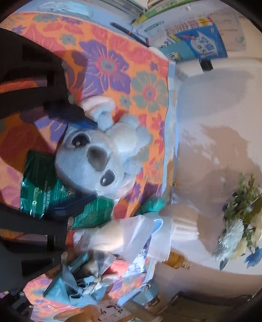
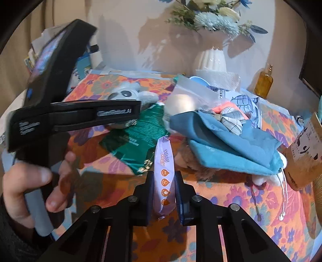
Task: Organize soft objects
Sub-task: 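Grasp the grey plush koala with the left tool while the right tool grasps the pink packet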
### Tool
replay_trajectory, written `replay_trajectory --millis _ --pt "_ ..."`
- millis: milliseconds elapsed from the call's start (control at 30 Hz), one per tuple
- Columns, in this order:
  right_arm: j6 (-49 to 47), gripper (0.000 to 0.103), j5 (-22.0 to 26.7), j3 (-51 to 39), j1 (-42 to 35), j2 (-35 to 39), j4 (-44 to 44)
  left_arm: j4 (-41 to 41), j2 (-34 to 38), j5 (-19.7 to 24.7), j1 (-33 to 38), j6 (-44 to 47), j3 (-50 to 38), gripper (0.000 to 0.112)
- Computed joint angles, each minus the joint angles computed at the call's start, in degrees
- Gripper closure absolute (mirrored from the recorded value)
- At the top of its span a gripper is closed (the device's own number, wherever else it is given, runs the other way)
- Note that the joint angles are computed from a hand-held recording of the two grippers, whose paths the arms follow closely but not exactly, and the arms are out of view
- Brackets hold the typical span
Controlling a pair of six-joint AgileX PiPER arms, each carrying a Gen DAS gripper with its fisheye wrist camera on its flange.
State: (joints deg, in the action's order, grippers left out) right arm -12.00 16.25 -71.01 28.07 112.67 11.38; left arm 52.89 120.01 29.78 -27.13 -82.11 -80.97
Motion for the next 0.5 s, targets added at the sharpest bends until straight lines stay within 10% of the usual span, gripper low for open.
replay_trajectory --millis 500 --pt "-38.2 0.085 17.8 13.2 -16.9 -7.2 45.9 19.0 -19.1 -5.5 -11.5 -29.3 29.3 0.068"
